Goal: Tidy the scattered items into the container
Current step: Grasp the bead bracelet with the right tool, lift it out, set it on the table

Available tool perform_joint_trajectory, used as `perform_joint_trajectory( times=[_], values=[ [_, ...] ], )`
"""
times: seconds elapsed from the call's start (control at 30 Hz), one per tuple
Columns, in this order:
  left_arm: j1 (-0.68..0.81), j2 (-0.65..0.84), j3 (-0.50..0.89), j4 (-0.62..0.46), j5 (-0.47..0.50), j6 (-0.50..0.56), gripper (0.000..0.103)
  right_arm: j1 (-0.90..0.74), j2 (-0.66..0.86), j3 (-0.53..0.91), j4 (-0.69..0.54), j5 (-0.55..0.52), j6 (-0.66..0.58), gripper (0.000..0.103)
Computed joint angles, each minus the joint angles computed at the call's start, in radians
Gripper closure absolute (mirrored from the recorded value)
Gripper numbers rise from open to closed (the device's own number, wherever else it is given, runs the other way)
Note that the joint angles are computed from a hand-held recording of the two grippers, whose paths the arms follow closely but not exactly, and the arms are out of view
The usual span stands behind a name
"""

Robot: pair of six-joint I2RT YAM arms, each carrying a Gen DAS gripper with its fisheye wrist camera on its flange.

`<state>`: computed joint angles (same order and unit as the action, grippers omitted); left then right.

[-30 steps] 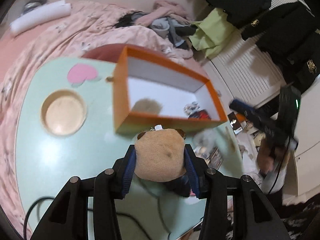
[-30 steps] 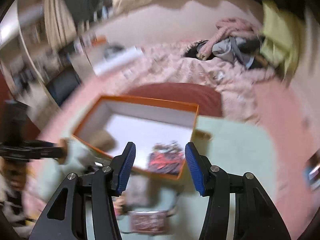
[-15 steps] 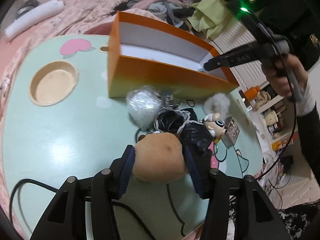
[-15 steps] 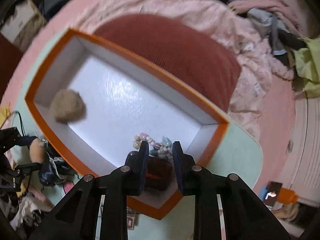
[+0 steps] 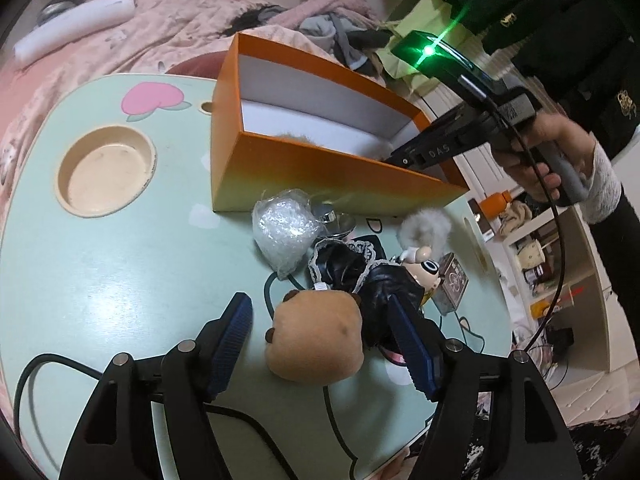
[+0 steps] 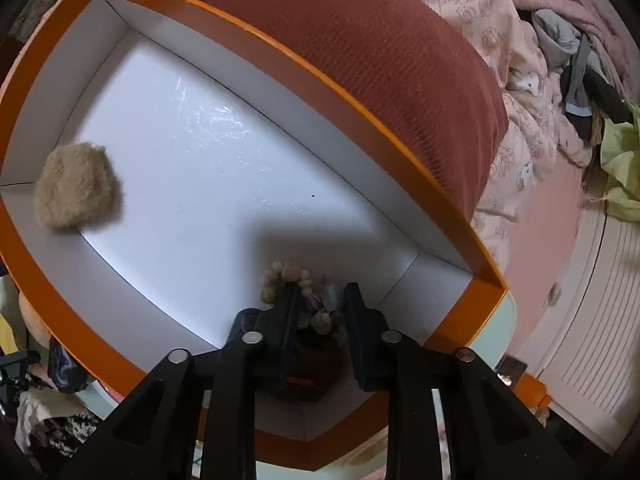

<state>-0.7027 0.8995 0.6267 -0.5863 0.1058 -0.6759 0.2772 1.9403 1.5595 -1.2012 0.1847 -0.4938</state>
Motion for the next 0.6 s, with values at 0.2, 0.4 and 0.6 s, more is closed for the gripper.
perform_joint_trajectory(
  times=[0.2, 0.4, 0.6],
  values=[
    [0.016, -0.022, 0.024, -0.028, 0.006, 0.020, 0.033, -0.024, -0.148, -0.185, 0.189, -0.049, 0.049, 0.086],
    [0.037, -0.052, 0.075, -0.090, -0.016, 0.034, 0.033, -0.104, -0.292, -0.297, 0.316, -0.285, 0.099, 0.093],
    [0.108, -0.027, 0.133, -0.108, 0.025, 0.071, 0.033, -0.249, -0.550, -0.382, 0.294, -0.606, 0.076, 0.093]
  ],
)
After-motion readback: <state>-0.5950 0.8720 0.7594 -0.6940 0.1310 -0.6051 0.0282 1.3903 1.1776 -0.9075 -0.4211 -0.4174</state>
